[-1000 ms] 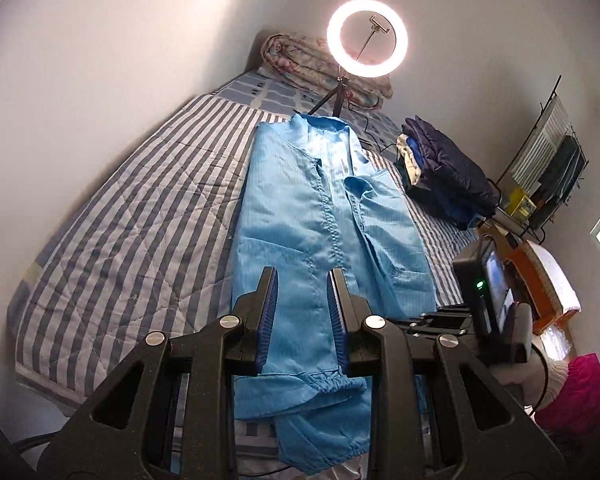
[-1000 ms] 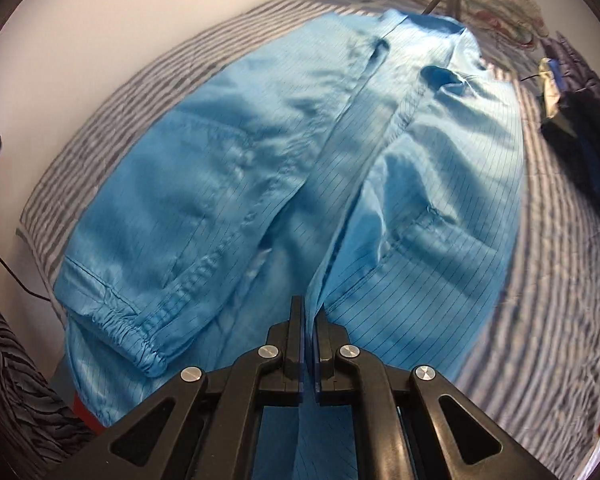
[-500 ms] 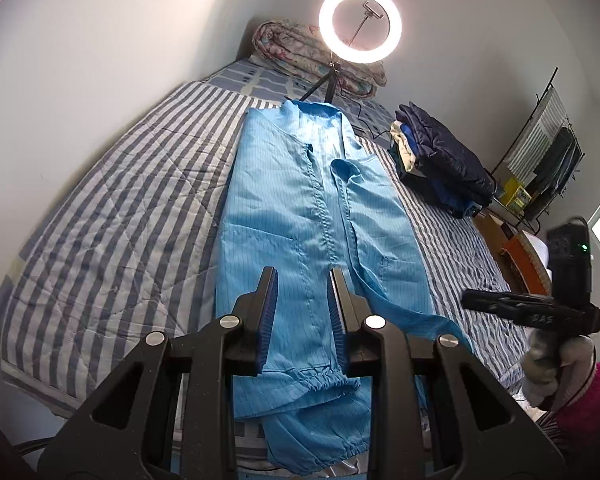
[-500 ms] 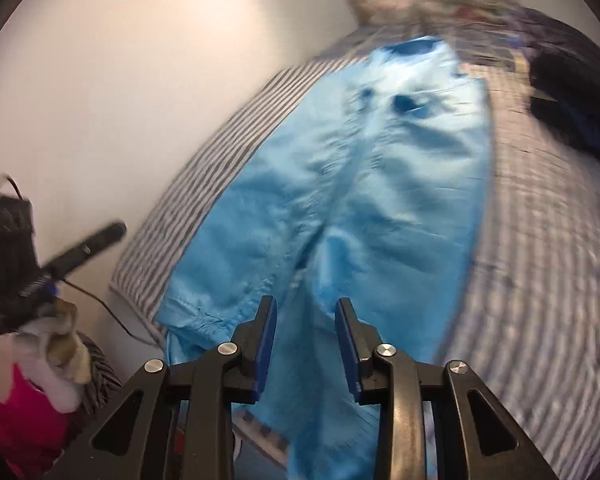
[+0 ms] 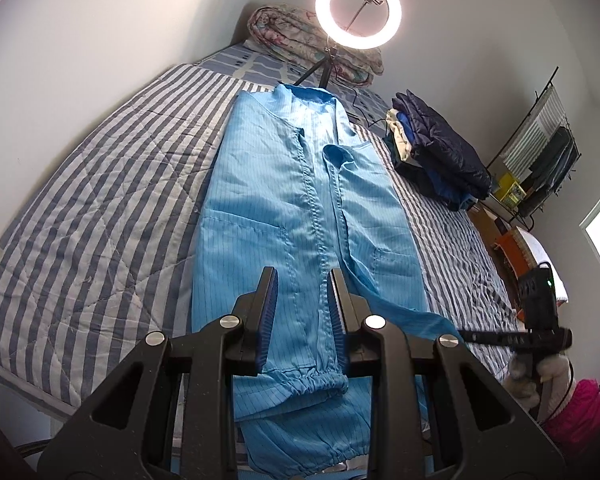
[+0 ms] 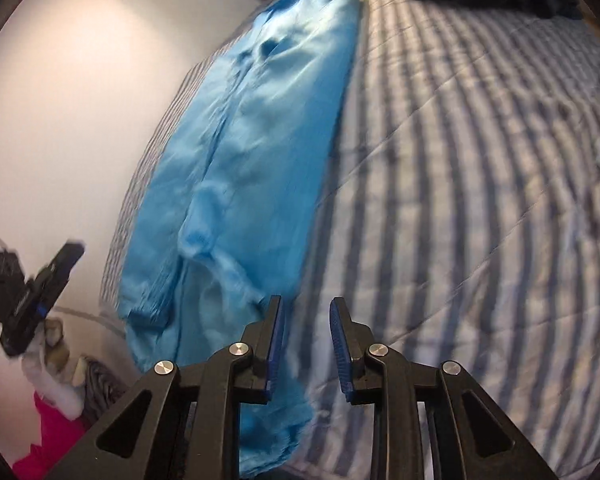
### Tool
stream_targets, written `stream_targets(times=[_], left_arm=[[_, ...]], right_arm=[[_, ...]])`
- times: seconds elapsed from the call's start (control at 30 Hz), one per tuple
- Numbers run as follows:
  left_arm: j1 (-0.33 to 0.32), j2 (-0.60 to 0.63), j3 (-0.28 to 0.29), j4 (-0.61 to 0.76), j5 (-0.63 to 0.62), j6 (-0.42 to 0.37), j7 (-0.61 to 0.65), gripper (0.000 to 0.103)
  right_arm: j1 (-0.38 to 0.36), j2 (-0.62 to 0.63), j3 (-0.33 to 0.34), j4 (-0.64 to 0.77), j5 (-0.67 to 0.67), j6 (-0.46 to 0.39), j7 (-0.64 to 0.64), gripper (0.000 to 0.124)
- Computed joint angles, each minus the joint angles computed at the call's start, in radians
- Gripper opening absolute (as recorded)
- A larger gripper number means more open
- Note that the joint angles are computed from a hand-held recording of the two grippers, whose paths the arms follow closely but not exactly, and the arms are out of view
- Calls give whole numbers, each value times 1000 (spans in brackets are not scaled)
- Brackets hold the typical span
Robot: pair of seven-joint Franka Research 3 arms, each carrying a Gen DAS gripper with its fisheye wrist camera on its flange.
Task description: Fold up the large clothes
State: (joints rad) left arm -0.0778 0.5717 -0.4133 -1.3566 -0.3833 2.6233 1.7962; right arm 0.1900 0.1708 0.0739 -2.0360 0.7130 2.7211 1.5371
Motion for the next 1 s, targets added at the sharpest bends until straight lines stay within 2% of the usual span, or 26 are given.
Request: stream_targets(times=[0.07,0.17,0.23,0.37,0.47,0.5,0.53,0.57,0.6,0.63,0.67,0.7,0.77,0.9,0.93,0.97,1.0], left_arm=[[2,3,0,2,-4,1,-6,24],[2,8,4,9,-2,0,-18,24],[4,8,4,8,-2,2,-23,24],[10,-1,7,-5,3,3,-23,24],[19,-6,14,-13,2,-2,-32,24],[19,-4,20,-10,6,-11,-42,25],[17,-1,28,-4,14,-24,-54,25],[17,3,36,2,22,-44,-66,27],[16,7,43,8,29,-65,-78,38],[17,11,50,11,36,-84,-90,44],[18,15,56,12,40,-106,-104,48],[24,20,56,14,36,-125,-111,48],[34,34,63,27,29,-181,-141,48],[40,58,74,45,23,-253,-192,48],[37,55,78,39,27,-249,-199,48],[33,51,81,32,33,-239,-201,48],[28,44,83,24,42,-226,-197,48]], right_arm=[[-21,4,47,23,157,-26,-162,25],[-6,34,71,69,256,-66,-286,25],[9,64,81,106,284,-101,-326,25],[37,86,86,143,249,-169,-340,25],[48,38,89,102,301,-117,-397,26],[59,16,81,79,297,-69,-384,26],[80,-3,63,52,234,-13,-319,27],[107,-21,36,19,114,47,-203,32],[124,-32,15,-8,13,86,-97,37],[150,-44,-23,-44,-107,120,50,54],[140,-52,-26,-66,-158,126,127,65],[127,-50,-25,-77,-160,114,164,65],[106,-30,-22,-70,-172,65,213,64],[71,12,4,-32,-134,23,177,64],[70,21,5,-20,-142,23,176,59],[71,30,5,-3,-155,17,179,38],[63,42,13,16,-145,-2,159,26]])
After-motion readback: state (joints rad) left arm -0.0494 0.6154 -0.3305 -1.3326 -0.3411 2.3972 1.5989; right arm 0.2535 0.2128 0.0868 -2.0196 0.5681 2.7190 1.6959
